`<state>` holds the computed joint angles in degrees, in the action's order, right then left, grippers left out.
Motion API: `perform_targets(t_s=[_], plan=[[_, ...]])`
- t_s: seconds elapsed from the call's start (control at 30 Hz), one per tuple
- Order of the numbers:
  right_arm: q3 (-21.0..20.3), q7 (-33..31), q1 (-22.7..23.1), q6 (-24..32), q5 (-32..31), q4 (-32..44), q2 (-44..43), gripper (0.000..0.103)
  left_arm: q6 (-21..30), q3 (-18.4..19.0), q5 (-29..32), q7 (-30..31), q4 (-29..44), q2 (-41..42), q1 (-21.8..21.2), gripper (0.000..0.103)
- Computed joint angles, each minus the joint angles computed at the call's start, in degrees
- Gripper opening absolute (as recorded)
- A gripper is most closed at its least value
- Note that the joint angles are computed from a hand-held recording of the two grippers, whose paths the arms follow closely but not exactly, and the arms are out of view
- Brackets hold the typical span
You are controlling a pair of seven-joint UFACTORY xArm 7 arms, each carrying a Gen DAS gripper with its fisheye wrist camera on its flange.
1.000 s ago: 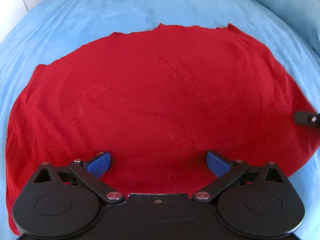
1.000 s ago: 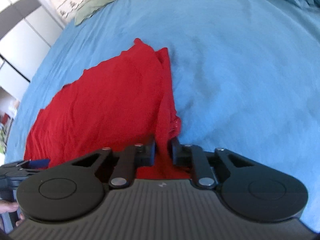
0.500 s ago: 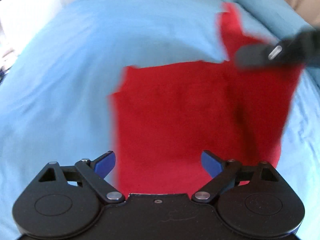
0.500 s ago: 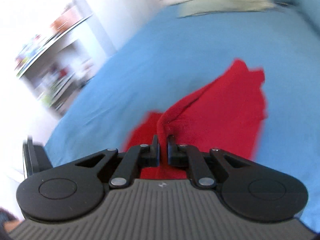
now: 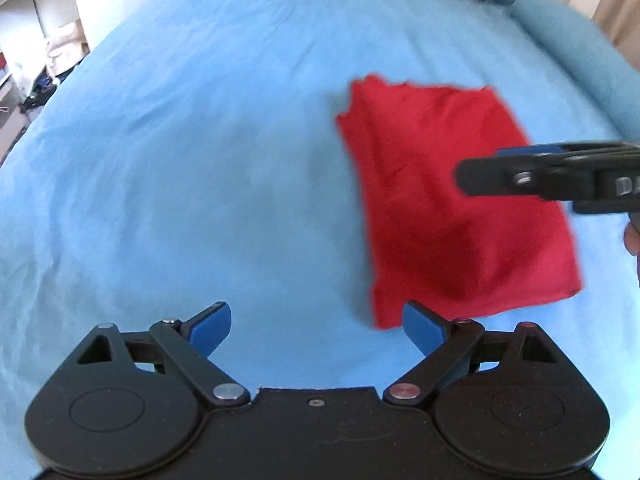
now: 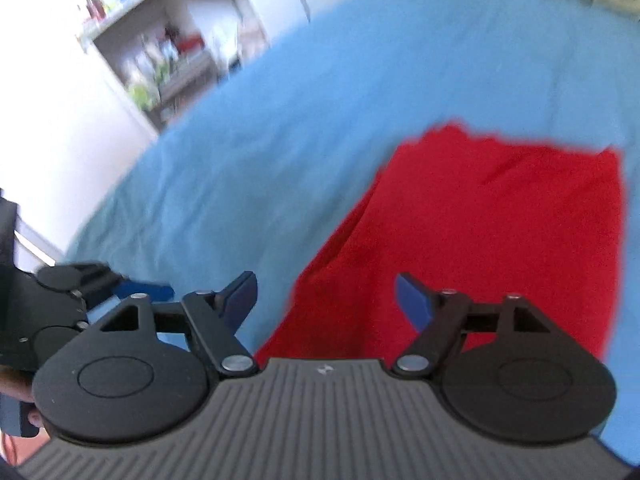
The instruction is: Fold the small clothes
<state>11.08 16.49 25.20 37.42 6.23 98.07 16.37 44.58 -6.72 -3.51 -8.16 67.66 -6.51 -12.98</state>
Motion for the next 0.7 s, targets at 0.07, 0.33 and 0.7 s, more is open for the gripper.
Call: perform_targets(t_s=[0.07,0.33,0.7], plan=[[-2.34,5.11,0.5,0.29,-4.39,-3.56,-4.08,0.1,-0.17,0.25,-3.98,1.26,1.2,-0.1,-0.61,0.095],[-1.11,15.72,-2.63,6.29,-14.57,-23.15,-19.3,0.101,1.99,-0.99,-6.15,-5.84,8.02,7.3,-2.2,0.088],[2.18,28.07,-3.67,6.93,-28.57,-29.27,-20.71,0.083,2.43,-1.18,-0.99,-10.29,8.03,7.98,-2.78,0.069]])
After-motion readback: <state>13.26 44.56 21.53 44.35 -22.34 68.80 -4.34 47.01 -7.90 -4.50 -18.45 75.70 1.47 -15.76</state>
